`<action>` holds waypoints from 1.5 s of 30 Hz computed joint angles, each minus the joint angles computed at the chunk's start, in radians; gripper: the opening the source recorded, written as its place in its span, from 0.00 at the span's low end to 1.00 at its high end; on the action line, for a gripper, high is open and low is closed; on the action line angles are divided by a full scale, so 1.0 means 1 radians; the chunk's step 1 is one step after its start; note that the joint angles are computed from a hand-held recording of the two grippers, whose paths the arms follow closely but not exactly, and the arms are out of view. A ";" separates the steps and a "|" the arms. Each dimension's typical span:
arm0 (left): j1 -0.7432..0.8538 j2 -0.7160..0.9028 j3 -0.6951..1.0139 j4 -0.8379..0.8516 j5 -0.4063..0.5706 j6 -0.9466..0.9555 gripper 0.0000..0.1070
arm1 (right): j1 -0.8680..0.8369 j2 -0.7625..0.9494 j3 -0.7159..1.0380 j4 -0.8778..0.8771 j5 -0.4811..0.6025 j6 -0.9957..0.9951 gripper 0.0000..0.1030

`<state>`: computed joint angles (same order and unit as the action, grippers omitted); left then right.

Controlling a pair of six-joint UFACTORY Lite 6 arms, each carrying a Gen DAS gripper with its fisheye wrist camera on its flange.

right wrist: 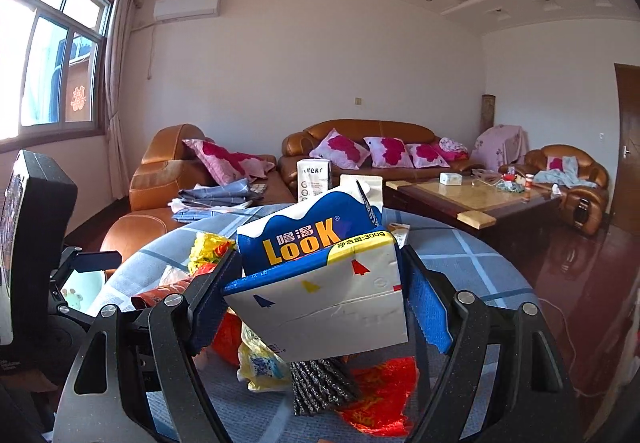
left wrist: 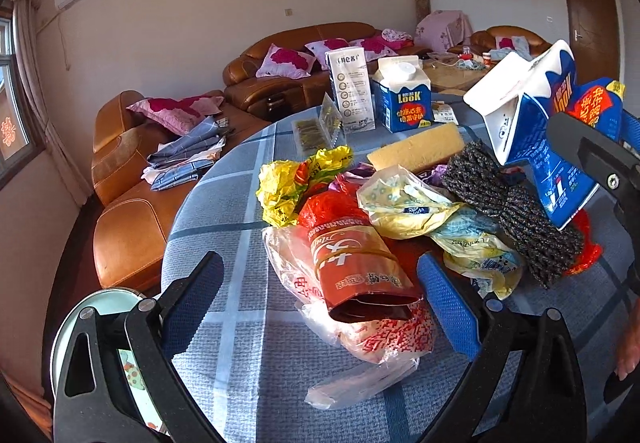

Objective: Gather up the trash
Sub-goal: 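Close the right gripper on the LOOK box and lift it, then grasp the red snack wrapper with the left gripper while the right holds the box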

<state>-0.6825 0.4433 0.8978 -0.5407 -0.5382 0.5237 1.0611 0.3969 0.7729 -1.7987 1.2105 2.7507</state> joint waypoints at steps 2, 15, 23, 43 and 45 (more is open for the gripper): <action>0.006 0.025 0.026 0.001 0.026 0.003 0.83 | -0.003 0.001 0.002 -0.006 -0.005 0.003 0.76; 0.086 -0.120 -0.090 0.303 0.052 -0.262 0.43 | 0.024 -0.022 0.016 -0.011 0.006 -0.041 0.76; 0.142 -0.228 -0.181 0.275 -0.002 -0.225 0.42 | -0.046 0.005 0.089 -0.134 -0.072 -0.047 0.76; 0.342 -0.340 -0.278 0.362 -0.026 -0.265 0.42 | -0.167 0.051 0.374 -0.237 -0.378 -0.250 0.76; 0.367 -0.346 -0.288 0.381 -0.028 -0.279 0.42 | -0.165 0.049 0.405 -0.222 -0.398 -0.298 0.76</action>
